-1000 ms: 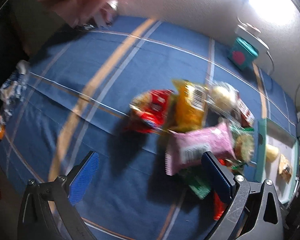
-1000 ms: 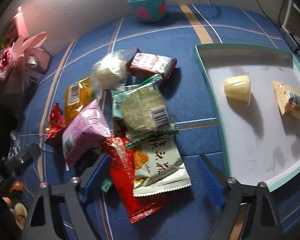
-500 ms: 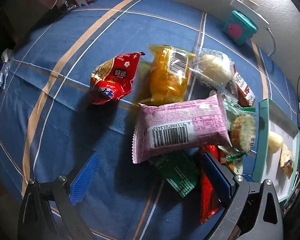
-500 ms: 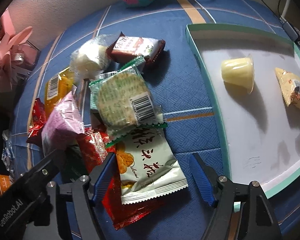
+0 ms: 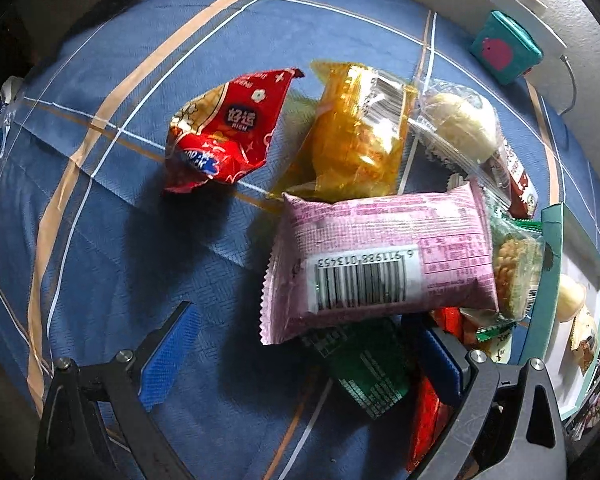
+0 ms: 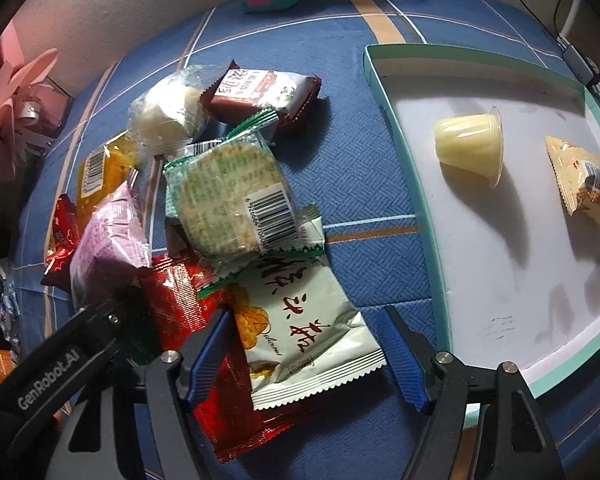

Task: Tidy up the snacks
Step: 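Grasp the green packet with the left tool while the right tool grasps the white-green printed bag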

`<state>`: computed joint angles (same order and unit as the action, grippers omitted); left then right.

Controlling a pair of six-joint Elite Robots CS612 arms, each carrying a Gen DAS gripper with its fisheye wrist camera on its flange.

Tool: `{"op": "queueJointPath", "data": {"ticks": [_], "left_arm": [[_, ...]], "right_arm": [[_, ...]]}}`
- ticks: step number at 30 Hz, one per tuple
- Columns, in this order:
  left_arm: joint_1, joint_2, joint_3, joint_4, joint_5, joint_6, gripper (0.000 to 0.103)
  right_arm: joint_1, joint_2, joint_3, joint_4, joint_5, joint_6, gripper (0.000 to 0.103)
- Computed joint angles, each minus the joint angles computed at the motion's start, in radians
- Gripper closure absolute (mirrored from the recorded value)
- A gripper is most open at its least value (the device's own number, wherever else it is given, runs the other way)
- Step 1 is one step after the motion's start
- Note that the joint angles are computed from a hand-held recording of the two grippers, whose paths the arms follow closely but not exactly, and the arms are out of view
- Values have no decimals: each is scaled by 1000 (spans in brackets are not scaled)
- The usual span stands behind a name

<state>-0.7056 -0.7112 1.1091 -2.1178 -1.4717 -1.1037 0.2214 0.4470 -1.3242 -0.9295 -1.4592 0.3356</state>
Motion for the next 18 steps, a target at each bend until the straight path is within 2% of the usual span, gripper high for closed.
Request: {"op": "queueJointPath", "data": {"ticks": [3, 7, 12, 18], "left_arm": [[1, -7, 27, -58, -23, 13, 15], [-1, -5, 28, -74, -19, 43, 23], [3, -10, 38, -81, -32, 47, 23], [8, -6, 32, -33, -22, 27, 24]], "right_arm": [[6, -3, 5, -5, -16, -6, 30], [7, -2, 5, -8, -19, -11, 32], [4, -2, 8, -14, -19, -2, 37], [-2, -2, 14, -23, -17, 13, 38]]}}
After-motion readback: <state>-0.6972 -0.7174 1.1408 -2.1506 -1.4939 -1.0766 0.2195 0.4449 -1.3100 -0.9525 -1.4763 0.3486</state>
